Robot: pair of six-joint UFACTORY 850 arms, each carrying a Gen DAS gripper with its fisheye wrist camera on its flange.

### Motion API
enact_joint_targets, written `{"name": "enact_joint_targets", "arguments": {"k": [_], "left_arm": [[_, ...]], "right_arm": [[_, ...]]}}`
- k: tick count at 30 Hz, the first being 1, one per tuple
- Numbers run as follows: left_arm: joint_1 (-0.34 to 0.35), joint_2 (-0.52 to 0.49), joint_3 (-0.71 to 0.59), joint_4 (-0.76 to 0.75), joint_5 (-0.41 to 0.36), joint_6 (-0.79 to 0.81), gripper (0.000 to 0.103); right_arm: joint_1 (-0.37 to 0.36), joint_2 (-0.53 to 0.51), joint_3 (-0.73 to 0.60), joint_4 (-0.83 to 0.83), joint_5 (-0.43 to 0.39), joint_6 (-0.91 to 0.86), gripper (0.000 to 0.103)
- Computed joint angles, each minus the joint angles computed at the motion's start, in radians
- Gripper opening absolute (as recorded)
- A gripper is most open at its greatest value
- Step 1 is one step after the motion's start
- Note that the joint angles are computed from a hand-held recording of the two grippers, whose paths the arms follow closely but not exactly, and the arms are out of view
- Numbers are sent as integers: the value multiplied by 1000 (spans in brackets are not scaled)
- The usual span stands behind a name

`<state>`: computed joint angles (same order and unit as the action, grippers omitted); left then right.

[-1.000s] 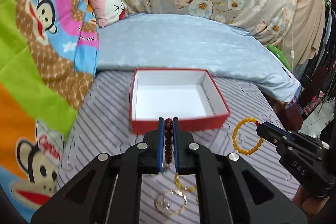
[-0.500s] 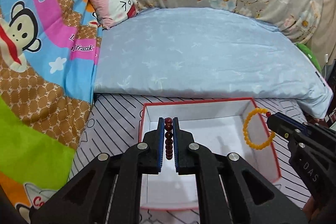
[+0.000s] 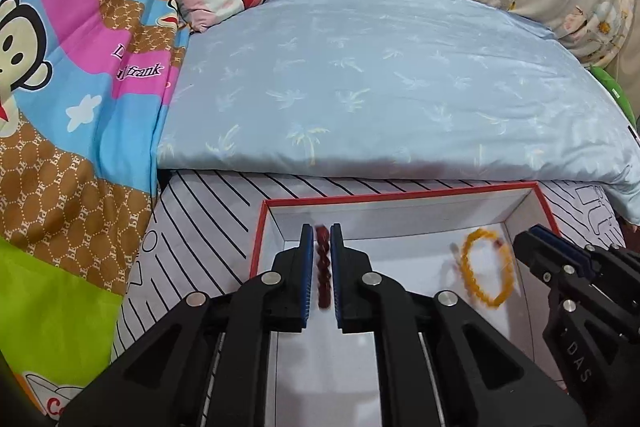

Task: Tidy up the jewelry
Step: 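Carry both bracelets into the red box and lower them onto its floor, then open both tools to release the bracelets and withdraw from the box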

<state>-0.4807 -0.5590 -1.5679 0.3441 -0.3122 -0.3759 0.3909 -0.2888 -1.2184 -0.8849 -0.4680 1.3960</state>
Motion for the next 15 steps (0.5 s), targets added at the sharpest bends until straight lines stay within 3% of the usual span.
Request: {"name": "enact_joint_targets", "arguments": {"k": [4,12,15], "left_arm": [[0,17,19,107,15,-118,35],[1,114,115,198,33,-206,37],[5,184,189,235,52,-250,45]], "right_arm": [[9,24,17,-61,-17,68,25],[63,150,106,-159,-71,188,25],[104,210,154,-187,-116,226,25]]}}
